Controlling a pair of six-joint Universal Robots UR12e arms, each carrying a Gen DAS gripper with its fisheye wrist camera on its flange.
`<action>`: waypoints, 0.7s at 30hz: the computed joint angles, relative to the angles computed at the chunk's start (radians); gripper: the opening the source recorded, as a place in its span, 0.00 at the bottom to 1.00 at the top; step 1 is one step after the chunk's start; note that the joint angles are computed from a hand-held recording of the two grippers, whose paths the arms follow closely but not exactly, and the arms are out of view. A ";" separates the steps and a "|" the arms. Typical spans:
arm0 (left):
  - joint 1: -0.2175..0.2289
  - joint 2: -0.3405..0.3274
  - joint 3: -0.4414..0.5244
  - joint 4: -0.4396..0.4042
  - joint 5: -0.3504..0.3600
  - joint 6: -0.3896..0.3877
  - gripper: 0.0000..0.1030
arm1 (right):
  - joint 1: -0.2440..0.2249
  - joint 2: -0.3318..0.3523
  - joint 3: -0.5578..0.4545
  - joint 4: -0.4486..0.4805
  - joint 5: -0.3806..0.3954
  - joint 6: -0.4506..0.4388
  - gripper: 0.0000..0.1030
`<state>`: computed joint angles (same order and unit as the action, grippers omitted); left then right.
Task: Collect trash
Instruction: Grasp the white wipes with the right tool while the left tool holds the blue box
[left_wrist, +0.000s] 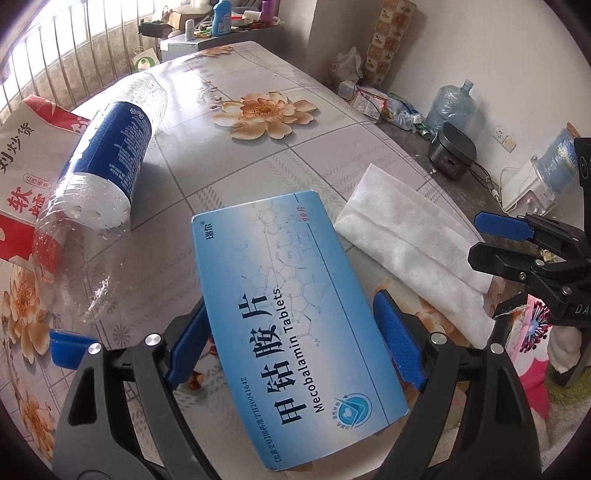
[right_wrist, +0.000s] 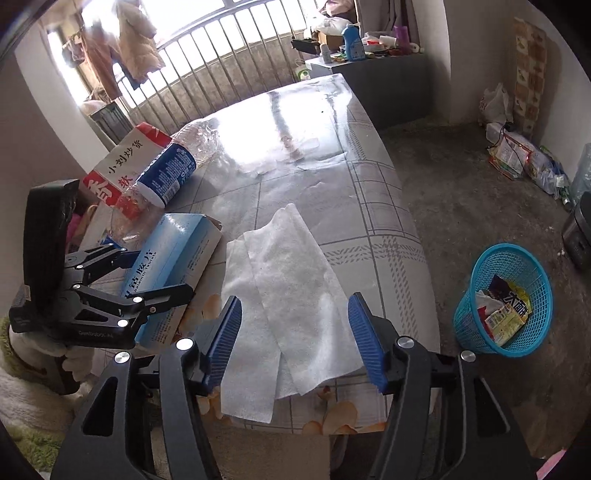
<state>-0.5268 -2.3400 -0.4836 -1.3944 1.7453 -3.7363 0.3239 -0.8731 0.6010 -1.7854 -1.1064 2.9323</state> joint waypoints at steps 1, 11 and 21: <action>0.000 0.000 0.000 0.001 0.002 0.003 0.79 | 0.003 0.014 -0.025 0.028 0.009 -0.017 0.67; 0.001 -0.004 0.016 -0.049 0.017 0.008 0.79 | 0.042 0.037 -0.053 0.044 -0.099 -0.137 0.71; -0.005 -0.055 0.123 -0.149 0.057 -0.011 0.79 | 0.050 -0.002 0.038 -0.098 -0.206 -0.107 0.36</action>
